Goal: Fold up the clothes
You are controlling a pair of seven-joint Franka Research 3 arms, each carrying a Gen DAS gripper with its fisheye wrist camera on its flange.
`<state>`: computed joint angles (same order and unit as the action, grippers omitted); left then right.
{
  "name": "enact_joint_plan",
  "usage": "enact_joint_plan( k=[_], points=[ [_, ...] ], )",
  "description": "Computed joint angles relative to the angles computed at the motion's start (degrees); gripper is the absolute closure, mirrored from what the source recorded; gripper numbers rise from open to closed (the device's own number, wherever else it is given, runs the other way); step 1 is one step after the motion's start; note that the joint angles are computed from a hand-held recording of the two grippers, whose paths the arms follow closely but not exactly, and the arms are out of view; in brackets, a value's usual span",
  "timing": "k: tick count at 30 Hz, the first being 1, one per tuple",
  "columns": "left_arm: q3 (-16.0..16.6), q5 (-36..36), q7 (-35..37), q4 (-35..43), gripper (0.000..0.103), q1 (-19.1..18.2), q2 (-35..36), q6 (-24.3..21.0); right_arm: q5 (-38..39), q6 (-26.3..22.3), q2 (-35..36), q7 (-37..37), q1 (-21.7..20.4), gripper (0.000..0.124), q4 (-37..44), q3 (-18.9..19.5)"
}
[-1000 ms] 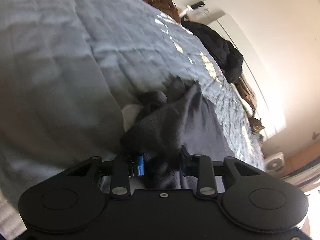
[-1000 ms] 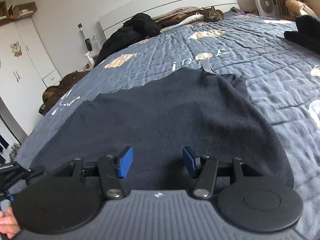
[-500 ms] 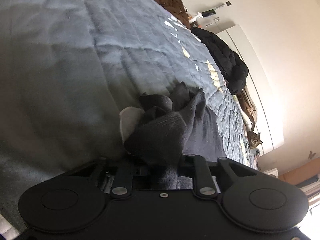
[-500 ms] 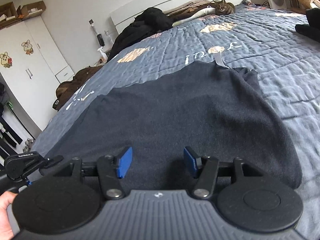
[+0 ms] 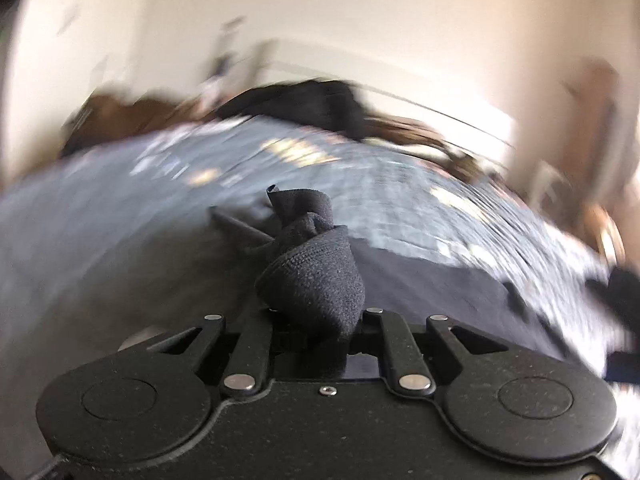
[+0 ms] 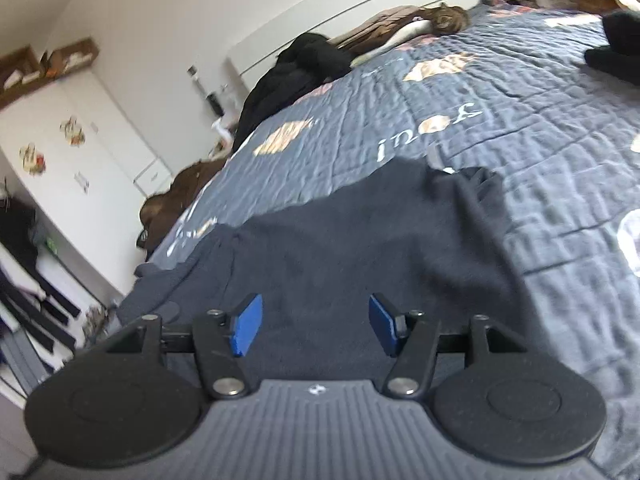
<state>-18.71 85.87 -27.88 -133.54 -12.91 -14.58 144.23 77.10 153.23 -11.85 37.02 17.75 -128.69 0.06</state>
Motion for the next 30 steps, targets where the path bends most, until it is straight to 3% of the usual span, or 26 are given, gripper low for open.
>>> enact_joint_plan(
  k=[6,9,13,17,20,23,25,30],
  points=[
    [-1.56,8.37,15.14,9.55,0.089,-3.70,9.21,2.58,1.40,-1.15,-2.75,2.61,-1.73,0.064,-0.47,-1.94],
    [-0.54,3.12,32.71,14.77,0.089,-6.17,16.03,7.23,-0.56,-1.00,-4.23,4.54,-2.90,0.061,-1.90,-2.65],
    [0.61,-1.09,46.72,17.74,0.088,-10.61,22.23,3.49,-11.35,-3.50,-4.62,10.77,-4.85,0.061,-3.01,-2.85],
    [2.37,-4.07,50.90,17.82,0.081,-12.37,21.72,3.73,-12.65,-8.62,-4.99,8.99,-4.51,0.061,-3.76,-4.52],
    [2.92,-7.10,54.02,15.39,0.078,-11.80,18.73,6.64,-10.99,-9.24,-4.87,7.92,-4.31,0.061,-4.26,-4.42],
    [2.83,-11.76,59.28,12.14,0.067,-10.67,15.59,9.30,-9.50,-9.08,-5.48,5.83,-3.84,0.061,-5.38,-4.02],
    [2.71,-14.61,60.78,10.21,0.065,-9.76,13.35,10.74,-9.71,-9.09,-5.87,5.61,-3.41,0.061,-5.83,-3.41],
    [2.93,-16.48,51.99,6.32,0.052,-5.75,7.87,16.34,-9.45,-9.20,-5.89,5.67,-2.02,0.060,-6.56,-2.18]
  ],
)
